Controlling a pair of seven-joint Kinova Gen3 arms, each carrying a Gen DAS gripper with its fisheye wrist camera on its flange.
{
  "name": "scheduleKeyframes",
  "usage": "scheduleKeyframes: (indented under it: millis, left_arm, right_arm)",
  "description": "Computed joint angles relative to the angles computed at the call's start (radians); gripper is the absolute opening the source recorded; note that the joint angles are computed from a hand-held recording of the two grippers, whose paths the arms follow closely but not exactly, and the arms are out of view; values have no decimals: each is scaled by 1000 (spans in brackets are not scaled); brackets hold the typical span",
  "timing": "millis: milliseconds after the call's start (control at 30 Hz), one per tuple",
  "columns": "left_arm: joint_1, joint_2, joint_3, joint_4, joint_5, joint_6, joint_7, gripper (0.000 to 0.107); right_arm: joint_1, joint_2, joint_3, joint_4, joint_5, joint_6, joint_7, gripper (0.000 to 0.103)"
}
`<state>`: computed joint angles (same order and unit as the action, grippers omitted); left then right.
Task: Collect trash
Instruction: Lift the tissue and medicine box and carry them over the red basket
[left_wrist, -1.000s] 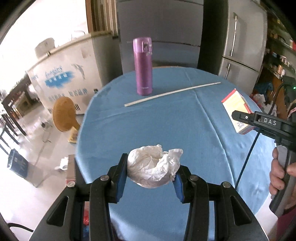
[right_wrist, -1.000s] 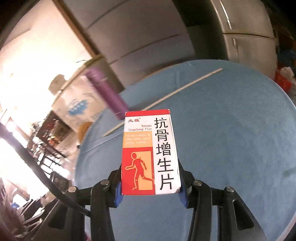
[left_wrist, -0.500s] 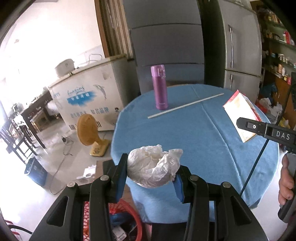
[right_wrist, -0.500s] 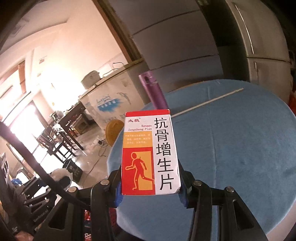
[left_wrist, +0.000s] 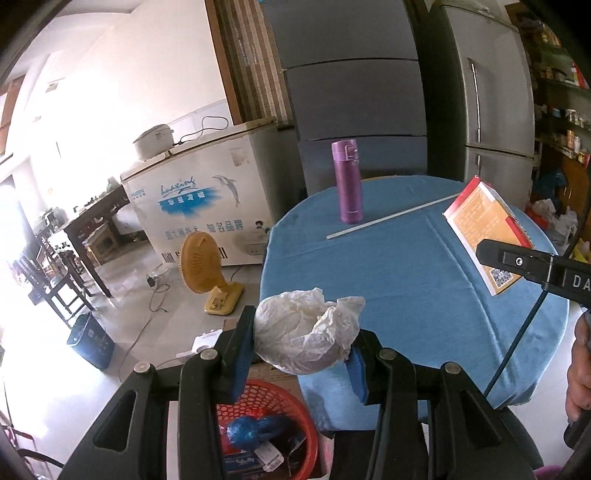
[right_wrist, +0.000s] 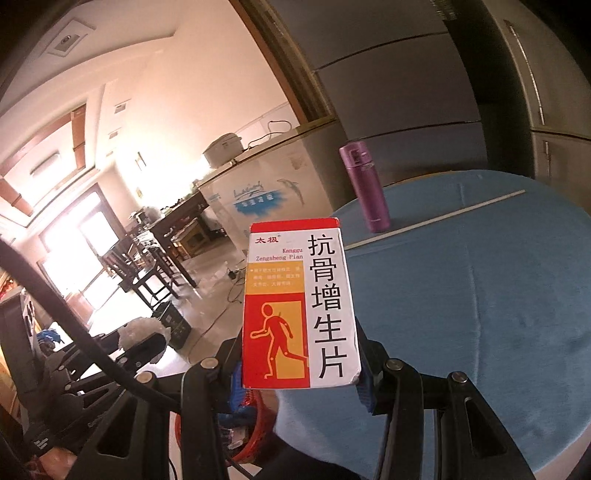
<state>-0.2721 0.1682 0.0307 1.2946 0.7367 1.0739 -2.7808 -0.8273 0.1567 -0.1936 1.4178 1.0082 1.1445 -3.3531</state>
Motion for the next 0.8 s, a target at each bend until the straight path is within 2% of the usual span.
scheduleKeyframes:
  millis: [367, 800]
  left_arm:
    - [-19, 9, -8, 3, -9, -13, -4, 46]
    - [-34, 27, -5, -4, -33, -30, 20, 46]
  right_arm:
    - [-26, 35, 12, -52, -3, -27, 56, 49]
    - [-34, 77, 50, -104, -61, -74, 126, 49]
